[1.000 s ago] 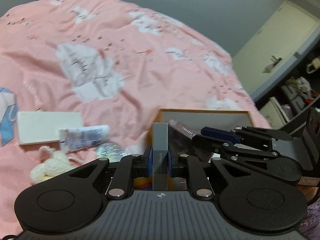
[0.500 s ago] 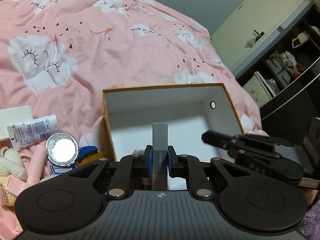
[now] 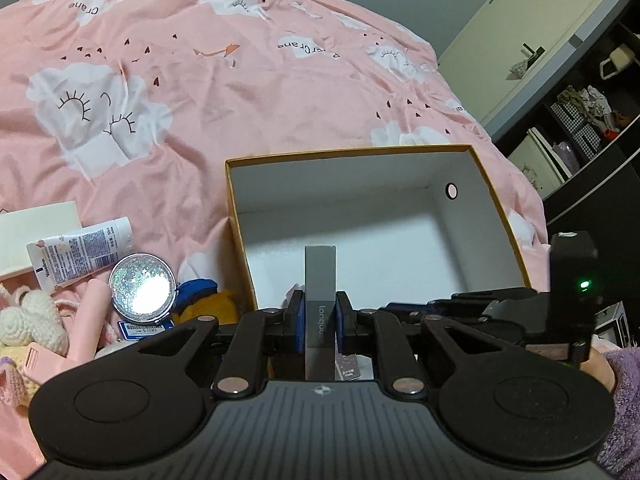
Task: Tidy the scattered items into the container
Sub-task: 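Carry the brown photo-card box into the orange box and open the right tool, then lower the gray card box into the orange box and open the left tool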
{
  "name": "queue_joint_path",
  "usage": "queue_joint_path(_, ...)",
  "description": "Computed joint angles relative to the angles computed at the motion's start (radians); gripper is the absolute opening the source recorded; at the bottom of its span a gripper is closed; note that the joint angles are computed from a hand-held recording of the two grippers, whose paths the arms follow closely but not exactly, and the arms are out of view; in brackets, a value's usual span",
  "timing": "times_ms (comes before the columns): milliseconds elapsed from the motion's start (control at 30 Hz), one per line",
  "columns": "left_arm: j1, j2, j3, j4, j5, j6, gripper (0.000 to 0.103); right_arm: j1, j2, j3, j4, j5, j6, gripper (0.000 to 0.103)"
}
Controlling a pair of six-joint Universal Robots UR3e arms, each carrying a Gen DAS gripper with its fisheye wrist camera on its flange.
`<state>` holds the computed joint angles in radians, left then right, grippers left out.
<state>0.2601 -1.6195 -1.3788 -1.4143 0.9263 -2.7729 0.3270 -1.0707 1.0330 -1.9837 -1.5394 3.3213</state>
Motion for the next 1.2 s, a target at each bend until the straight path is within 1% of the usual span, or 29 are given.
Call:
queue_joint_path(100, -0.002, -0.006, 0.001, -0.001, -0.001, -0.001, 0.017, 0.014, 0.061, -0.091, 0.066, 0.000, -0.020, 0.011)
queue_joint_path(200, -0.006, -0.013, 0.002, 0.000, 0.001, -0.004, 0.017, 0.017, 0.088, -0.121, 0.087, 0.026, -0.036, 0.011)
queue_joint_path(233, -0.007, -0.015, 0.002, -0.001, 0.000, -0.004, 0.017, 0.017, 0.095, -0.127, 0.091, 0.039, -0.037, 0.008)
queue_joint_path(267, -0.008, -0.018, 0.004, -0.002, -0.002, -0.003, 0.017, 0.020, 0.101, -0.132, 0.094, 0.041, -0.036, 0.007)
queue_joint_path(333, -0.010, -0.024, 0.010, -0.010, -0.012, -0.001, 0.017, 0.027, 0.099, -0.122, 0.083, 0.028, -0.041, 0.007)
queue_joint_path(433, -0.018, -0.037, 0.018, -0.007, -0.027, -0.007, 0.017, 0.020, 0.060, -0.070, 0.040, 0.014, -0.036, 0.010)
queue_joint_path(533, -0.041, -0.060, 0.033, 0.015, -0.030, -0.027, 0.017, 0.029, 0.021, -0.030, -0.013, -0.057, -0.037, 0.014)
queue_joint_path(667, -0.075, -0.096, 0.055, 0.038, -0.021, -0.057, 0.017, 0.022, -0.019, 0.004, -0.044, -0.096, -0.039, 0.017)
queue_joint_path(700, -0.081, -0.103, 0.060, 0.044, -0.016, -0.064, 0.017, 0.022, -0.026, 0.012, -0.049, -0.100, -0.037, 0.018)
queue_joint_path(833, -0.098, -0.125, 0.079, 0.054, -0.012, -0.080, 0.017, 0.010, -0.058, 0.059, -0.075, -0.071, -0.032, 0.029)
queue_joint_path(900, -0.104, -0.138, 0.093, 0.046, -0.023, -0.084, 0.017, 0.008, -0.057, 0.055, -0.075, -0.064, -0.027, 0.030)
queue_joint_path(967, -0.118, -0.157, 0.113, 0.040, -0.024, -0.093, 0.017, 0.012, -0.077, 0.084, -0.087, -0.085, -0.023, 0.031)
queue_joint_path(1033, -0.149, -0.181, 0.135, 0.048, 0.008, -0.111, 0.017, 0.022, -0.074, 0.084, -0.091, -0.135, -0.020, 0.034)
queue_joint_path(1100, -0.184, -0.210, 0.158, 0.053, 0.052, -0.131, 0.017, 0.024, -0.069, 0.084, -0.098, -0.163, -0.019, 0.035)
queue_joint_path(1200, -0.222, -0.258, 0.200, 0.020, 0.092, -0.148, 0.017, 0.007, -0.080, 0.100, -0.099, -0.145, -0.023, 0.035)
